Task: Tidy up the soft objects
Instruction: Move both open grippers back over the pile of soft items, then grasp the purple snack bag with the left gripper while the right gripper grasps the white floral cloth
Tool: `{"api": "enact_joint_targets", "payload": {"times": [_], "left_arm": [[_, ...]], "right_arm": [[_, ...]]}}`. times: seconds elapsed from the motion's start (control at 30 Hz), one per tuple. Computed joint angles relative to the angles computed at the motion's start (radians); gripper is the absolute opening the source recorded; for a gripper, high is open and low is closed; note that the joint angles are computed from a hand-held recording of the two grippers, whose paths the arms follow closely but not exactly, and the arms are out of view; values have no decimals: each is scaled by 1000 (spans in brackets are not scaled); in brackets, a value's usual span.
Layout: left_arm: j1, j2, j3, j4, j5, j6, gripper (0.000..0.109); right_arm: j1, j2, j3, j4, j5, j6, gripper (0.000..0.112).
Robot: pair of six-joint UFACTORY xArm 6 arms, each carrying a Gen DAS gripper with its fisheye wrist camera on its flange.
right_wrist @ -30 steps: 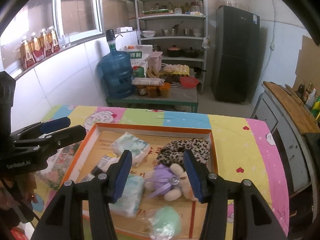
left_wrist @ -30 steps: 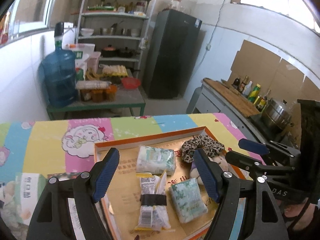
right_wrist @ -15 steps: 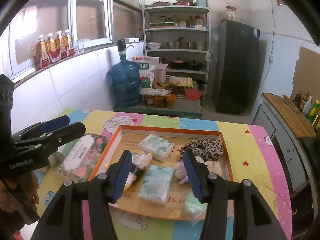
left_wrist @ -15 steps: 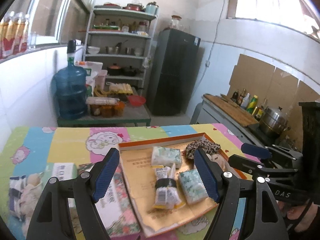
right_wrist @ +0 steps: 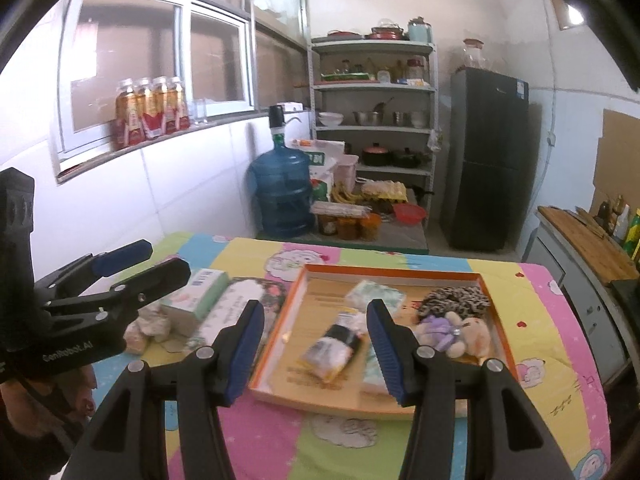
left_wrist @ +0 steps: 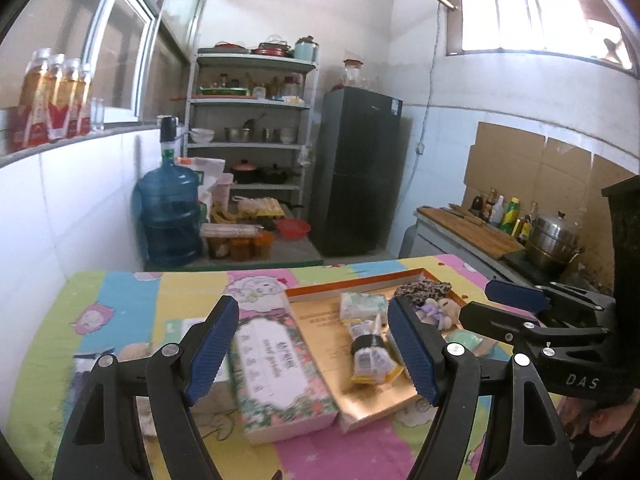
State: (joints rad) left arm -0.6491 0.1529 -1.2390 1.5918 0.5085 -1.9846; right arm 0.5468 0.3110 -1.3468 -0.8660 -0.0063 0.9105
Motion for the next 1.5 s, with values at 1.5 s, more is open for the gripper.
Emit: {"api": "enact_joint_targets", "payload": {"times": [1.5], "left_arm": [[406,-281,533,204,-208,-258,78]], "right_arm": [[334,422,-460,791,175,-680,53]]}}
